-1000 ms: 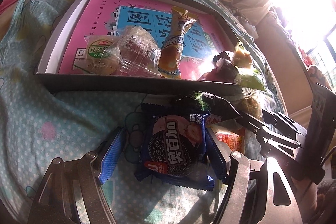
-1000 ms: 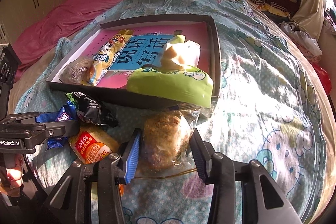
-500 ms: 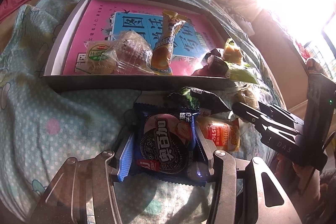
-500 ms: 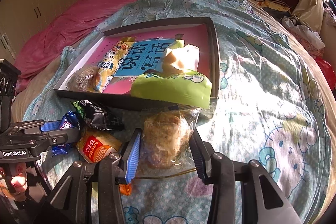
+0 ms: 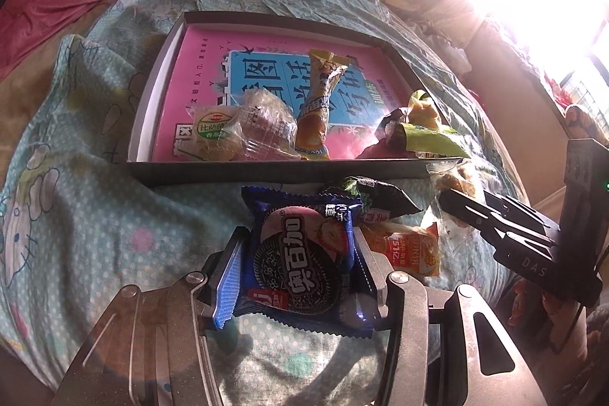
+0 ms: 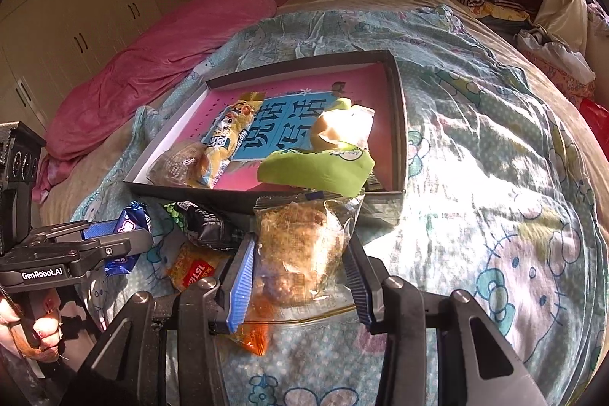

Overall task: Organize snacks
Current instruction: 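Lift blue cookie pack with left gripper while right gripper carries pastry bag over tray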

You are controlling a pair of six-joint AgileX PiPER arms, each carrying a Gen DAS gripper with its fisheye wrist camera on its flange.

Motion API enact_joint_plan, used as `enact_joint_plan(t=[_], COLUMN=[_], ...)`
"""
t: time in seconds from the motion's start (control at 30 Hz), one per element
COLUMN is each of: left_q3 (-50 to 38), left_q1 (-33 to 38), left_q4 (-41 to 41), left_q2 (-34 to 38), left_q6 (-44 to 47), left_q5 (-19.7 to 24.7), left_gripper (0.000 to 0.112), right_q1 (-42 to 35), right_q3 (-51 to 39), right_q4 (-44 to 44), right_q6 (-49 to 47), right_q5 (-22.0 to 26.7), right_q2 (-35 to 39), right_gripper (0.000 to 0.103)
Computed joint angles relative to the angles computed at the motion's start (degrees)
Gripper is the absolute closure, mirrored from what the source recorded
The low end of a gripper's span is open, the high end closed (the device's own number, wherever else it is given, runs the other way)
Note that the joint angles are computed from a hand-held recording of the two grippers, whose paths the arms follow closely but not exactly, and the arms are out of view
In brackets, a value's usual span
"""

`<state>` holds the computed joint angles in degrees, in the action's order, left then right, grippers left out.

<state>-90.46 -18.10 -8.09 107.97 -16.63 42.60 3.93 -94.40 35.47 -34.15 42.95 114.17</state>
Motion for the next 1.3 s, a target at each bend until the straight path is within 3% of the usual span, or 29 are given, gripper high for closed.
enact_joint_plan(t=[0.8,1.3], left_q3=[0.35,0.02], left_q1=[-0.31,1.57], left_q4=[9.22,13.07], left_q2=[-3.84,-3.84], left_q6=[-7.52,-10.59], left_q5=[-1.19,-1.79], left_gripper=[0.059,0.059], right_q1=[0.52,-0.28], right_q3=[3.33,3.47], right_q4=[6.98,8.23], right_q6=[-9.66,-10.03], right_q5=[-5.97,-7.47], right_q2=[-3.91,-4.17], right_gripper=[0.058,0.058])
